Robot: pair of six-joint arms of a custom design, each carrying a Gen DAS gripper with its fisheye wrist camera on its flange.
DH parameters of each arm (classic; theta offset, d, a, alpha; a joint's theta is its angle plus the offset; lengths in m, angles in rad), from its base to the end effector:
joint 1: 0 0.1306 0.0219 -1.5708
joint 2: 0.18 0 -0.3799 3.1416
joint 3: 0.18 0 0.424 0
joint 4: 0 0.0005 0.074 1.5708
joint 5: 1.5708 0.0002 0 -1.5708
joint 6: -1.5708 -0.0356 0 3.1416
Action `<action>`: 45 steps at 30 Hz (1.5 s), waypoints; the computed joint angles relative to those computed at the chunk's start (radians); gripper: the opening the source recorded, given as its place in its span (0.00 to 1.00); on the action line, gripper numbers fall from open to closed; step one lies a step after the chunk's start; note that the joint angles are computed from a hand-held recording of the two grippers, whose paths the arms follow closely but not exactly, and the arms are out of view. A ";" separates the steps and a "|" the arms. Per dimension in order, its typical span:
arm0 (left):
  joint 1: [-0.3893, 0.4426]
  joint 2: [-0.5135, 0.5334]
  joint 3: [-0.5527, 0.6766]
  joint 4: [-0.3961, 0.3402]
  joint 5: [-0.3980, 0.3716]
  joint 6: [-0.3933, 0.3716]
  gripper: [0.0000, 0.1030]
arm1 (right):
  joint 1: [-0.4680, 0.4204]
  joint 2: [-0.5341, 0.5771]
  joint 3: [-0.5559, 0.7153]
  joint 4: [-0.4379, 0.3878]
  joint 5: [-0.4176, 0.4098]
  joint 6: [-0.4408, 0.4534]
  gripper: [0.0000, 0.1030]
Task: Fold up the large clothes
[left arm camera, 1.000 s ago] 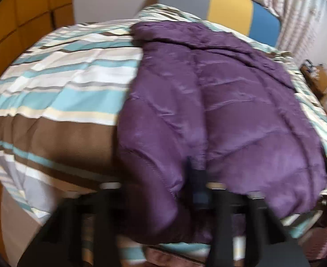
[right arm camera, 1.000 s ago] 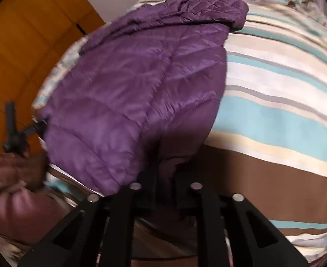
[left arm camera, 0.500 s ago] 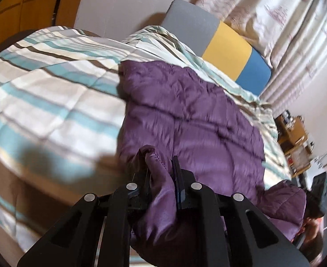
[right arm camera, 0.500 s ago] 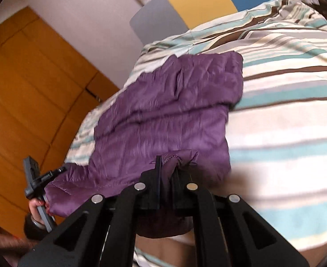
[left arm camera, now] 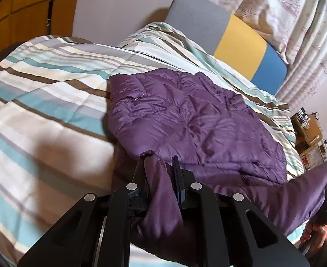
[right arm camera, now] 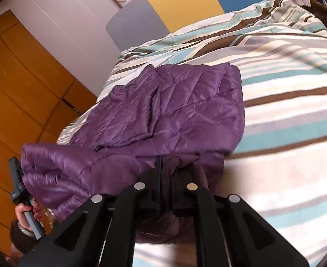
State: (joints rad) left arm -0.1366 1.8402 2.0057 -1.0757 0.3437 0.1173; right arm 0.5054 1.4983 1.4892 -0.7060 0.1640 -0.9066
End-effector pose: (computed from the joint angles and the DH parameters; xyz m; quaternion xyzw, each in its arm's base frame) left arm 0.6630 -0.1038 0.4576 0.0645 0.9314 -0.2009 0.2965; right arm 0.5008 0.2699 0.4327 0.2140 0.8818 0.2116 0.3630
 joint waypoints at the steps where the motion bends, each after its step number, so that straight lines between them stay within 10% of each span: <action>1: -0.002 0.014 0.017 -0.004 -0.007 0.001 0.14 | -0.003 0.006 0.005 -0.004 0.003 0.001 0.06; 12: 0.013 0.074 0.083 0.016 0.026 0.071 0.25 | -0.029 0.061 0.046 -0.022 0.025 0.009 0.08; 15: 0.026 0.049 0.045 0.078 0.054 0.132 0.40 | -0.032 0.070 0.055 -0.029 0.033 0.009 0.11; 19: 0.035 -0.049 -0.101 0.287 -0.050 0.205 0.88 | -0.042 0.073 0.049 -0.001 0.021 -0.008 0.18; 22: 0.053 -0.089 -0.166 0.366 -0.054 0.238 0.89 | -0.044 0.059 0.025 0.038 0.013 -0.024 0.26; 29: 0.052 -0.133 -0.275 0.355 -0.008 0.126 0.89 | 0.006 -0.055 -0.120 0.163 0.183 -0.061 0.91; 36: 0.006 -0.133 -0.338 0.335 -0.015 0.045 0.89 | 0.050 -0.079 -0.180 0.129 0.127 -0.040 0.89; 42: -0.011 -0.118 -0.314 0.265 0.005 0.030 0.52 | 0.072 -0.045 -0.165 0.141 0.081 -0.006 0.33; 45: -0.015 -0.141 -0.333 0.237 0.019 -0.052 0.35 | 0.077 -0.063 -0.167 0.120 0.065 0.045 0.21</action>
State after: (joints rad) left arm -0.1520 1.6988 1.6731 -0.8386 0.3623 0.0653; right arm 0.5826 1.4354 1.3221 -0.5858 0.2287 -0.8611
